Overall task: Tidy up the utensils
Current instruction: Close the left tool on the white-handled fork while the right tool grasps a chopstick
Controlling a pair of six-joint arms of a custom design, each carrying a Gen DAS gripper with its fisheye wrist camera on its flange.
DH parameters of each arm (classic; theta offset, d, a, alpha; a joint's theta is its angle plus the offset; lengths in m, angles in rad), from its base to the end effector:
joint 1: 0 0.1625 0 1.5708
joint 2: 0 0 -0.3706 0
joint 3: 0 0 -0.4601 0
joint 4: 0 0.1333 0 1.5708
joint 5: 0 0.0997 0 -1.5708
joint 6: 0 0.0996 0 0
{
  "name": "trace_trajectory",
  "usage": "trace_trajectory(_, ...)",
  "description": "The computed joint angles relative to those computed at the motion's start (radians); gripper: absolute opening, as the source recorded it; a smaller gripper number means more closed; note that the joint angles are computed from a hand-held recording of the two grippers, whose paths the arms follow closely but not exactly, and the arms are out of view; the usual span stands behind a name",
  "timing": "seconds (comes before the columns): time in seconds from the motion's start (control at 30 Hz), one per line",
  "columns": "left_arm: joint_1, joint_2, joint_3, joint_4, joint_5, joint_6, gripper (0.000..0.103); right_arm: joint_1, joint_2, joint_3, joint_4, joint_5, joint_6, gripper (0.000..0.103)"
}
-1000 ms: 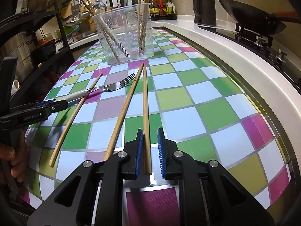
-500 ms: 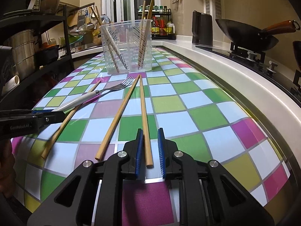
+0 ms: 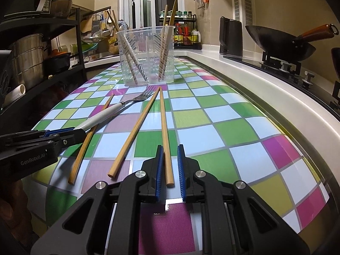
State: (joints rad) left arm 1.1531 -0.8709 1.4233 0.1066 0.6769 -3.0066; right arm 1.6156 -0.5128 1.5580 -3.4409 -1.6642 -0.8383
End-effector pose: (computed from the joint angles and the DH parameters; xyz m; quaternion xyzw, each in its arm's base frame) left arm -0.0582 -0.6510 0.0875 0.0378 0.8309 -0.4477 0.3283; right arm 0.1550 -0.6880 -0.0477 0.3742 -0.8354 0.3528 0.1942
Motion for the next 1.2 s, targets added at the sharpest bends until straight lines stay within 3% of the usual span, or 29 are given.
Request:
trace_trajectory(0.5, 0.002, -0.001, 0.020, -0.156, -0.034, 0.036, 0.017, 0.000, 0.000, 0.004, -0.010, 0.002, -0.009, 0.014)
trace_trajectory(0.67, 0.001, -0.003, 0.027, -0.195, -0.035, 0.067, 0.023, 0.000, -0.001, 0.006, -0.014, 0.001, -0.012, 0.014)
trace_trajectory(0.73, 0.000, -0.003, 0.031, -0.210, -0.042, 0.084, 0.031, 0.000, -0.001, 0.006, -0.017, -0.001, -0.013, 0.014)
trace_trajectory(1.03, 0.006, 0.012, 0.002, -0.209, -0.042, 0.083, 0.030, 0.000, -0.002, 0.017, -0.047, -0.011, -0.035, 0.014)
trace_trajectory(1.1, 0.006, 0.014, 0.002, -0.219, -0.036, 0.092, 0.022, 0.000, -0.001, 0.018, -0.050, -0.010, -0.036, 0.013)
trace_trajectory(1.2, 0.003, 0.010, 0.015, -0.250, -0.041, 0.118, 0.020, -0.001, -0.003, 0.021, -0.045, -0.003, -0.040, 0.008)
